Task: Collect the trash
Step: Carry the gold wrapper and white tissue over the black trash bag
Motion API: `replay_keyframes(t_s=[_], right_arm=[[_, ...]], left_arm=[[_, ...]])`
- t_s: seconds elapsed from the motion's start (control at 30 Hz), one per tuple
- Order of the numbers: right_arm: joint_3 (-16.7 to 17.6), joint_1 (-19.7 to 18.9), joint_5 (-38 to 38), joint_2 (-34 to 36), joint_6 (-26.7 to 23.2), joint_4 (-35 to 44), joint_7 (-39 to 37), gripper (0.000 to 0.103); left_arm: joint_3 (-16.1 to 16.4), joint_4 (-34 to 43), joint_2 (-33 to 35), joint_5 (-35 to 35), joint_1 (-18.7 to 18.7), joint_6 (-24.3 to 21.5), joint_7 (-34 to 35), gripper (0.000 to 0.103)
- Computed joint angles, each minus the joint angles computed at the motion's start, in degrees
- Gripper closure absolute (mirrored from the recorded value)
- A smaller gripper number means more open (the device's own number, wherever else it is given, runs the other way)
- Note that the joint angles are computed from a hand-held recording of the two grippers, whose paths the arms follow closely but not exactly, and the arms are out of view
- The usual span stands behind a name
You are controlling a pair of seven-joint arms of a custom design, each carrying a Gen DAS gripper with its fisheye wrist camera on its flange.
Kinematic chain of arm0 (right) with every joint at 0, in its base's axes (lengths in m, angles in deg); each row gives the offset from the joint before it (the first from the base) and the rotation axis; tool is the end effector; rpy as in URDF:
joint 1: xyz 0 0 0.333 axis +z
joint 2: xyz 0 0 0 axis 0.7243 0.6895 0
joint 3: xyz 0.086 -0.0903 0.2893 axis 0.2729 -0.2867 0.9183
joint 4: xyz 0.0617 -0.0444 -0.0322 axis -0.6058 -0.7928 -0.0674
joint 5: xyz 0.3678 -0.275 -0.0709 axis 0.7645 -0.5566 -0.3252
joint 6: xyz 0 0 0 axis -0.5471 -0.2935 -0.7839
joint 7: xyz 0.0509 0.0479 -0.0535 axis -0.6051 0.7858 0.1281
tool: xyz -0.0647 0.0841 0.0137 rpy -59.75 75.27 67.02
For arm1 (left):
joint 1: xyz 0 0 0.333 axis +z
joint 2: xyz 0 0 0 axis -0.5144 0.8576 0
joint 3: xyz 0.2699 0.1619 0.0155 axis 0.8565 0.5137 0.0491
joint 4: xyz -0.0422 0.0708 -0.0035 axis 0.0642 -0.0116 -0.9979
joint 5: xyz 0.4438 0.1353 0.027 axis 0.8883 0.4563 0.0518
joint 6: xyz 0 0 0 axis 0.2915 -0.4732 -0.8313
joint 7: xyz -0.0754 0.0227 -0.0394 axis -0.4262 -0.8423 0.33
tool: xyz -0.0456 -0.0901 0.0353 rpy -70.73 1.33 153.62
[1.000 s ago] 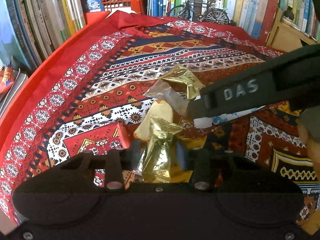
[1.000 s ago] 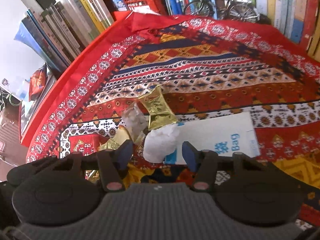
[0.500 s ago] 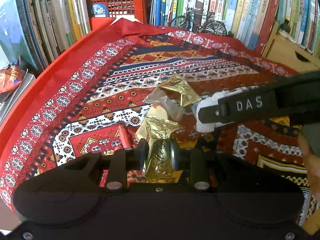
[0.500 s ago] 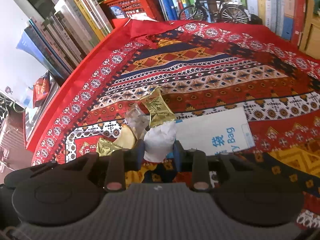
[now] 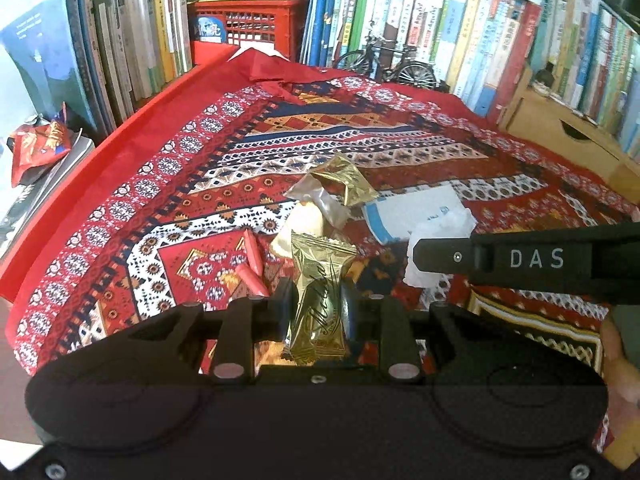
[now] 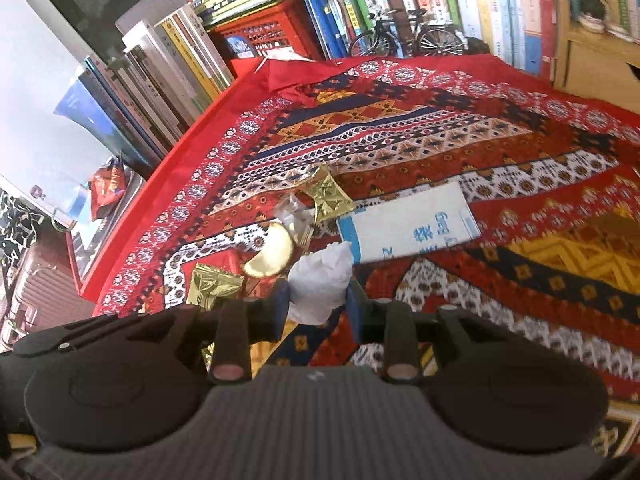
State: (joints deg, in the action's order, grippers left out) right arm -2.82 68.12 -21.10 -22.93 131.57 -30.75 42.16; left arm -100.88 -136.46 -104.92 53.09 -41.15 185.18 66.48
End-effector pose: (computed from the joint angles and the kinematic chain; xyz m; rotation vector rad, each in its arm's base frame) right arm 0.5857 0.3055 0.4698 -1.9322 1.4994 -0.0130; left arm 0.5119 -0.2307 0.4826 -2.0657 1.6702 -0.5693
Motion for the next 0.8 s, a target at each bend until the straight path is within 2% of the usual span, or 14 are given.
replay_keyframes(t_s=[0.4, 0.8], right_arm=[[1.39, 2.25, -4.6, -13.58, 3.78, -13.5, 9.42, 0.068], [4.25, 5.0, -10.89, -24.98, 3.15, -23.0, 18.57, 0.068]], left_arm=[[0.66, -10.6, -14.82, -5.57, -4.01, -1.11, 4.06, 0.08], [0.82, -20.61, -31.75, -9.7, -8.27, -6.69, 6.05, 0.08]])
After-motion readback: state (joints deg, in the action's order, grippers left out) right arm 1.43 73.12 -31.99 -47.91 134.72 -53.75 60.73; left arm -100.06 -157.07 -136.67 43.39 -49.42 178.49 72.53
